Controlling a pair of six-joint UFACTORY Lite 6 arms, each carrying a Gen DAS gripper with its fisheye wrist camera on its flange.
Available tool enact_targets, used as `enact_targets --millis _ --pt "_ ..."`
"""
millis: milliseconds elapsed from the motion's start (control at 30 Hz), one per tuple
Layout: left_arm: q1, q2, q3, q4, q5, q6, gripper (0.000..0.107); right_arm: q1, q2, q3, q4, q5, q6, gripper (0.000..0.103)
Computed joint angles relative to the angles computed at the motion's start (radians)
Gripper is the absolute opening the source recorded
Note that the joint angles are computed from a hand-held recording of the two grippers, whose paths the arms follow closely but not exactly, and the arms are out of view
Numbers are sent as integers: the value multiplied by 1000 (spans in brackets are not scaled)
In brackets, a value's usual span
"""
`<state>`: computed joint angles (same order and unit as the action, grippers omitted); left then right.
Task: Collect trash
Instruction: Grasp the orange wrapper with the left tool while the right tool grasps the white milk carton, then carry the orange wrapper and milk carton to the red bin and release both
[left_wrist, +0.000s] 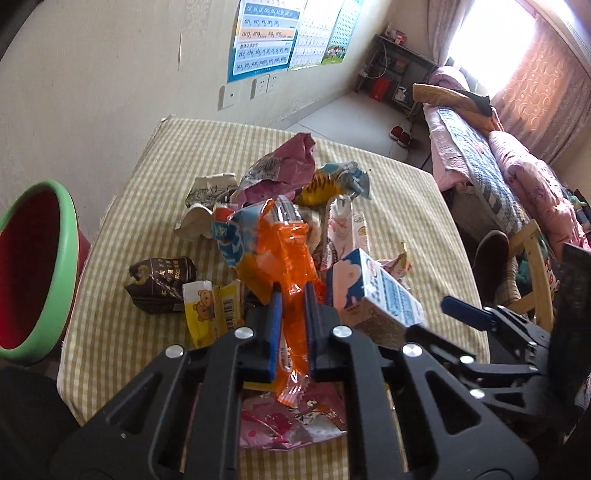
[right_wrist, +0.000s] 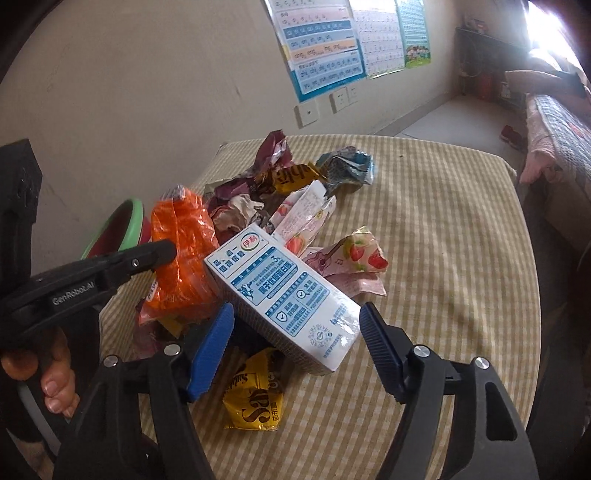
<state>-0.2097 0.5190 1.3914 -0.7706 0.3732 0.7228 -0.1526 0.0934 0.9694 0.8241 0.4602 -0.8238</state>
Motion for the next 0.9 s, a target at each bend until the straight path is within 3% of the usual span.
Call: enact_targets --millis 100,133,233,400,633,667,733,800,900 --pt "15 -44 -29 -46 10 58 9 4 45 38 19 31 -84 69" --pt "22 -58 -37 -64 15 79 4 3 60 57 14 42 -99 70" --pt "48 -85 -50 -86 32 101 4 -4 129 140 -14 91 -143 78" --pt "81 -106 -65 -100 35 109 4 -9 263 267 -77 168 -199 79" --pt "84 -70 -50 -105 45 106 5 41 284 223 -145 94 -169 79" --pt "81 -57 -43 -95 42 89 6 41 287 220 -134 94 -177 77" --pt "78 -19 -17 -84 41 56 27 28 291 216 -89 109 -210 69" --pt "76 24 16 -72 47 15 38 12 286 207 -40 122 -239 65" --pt "74 79 64 -38 66 -54 38 3 266 190 10 137 -259 58"
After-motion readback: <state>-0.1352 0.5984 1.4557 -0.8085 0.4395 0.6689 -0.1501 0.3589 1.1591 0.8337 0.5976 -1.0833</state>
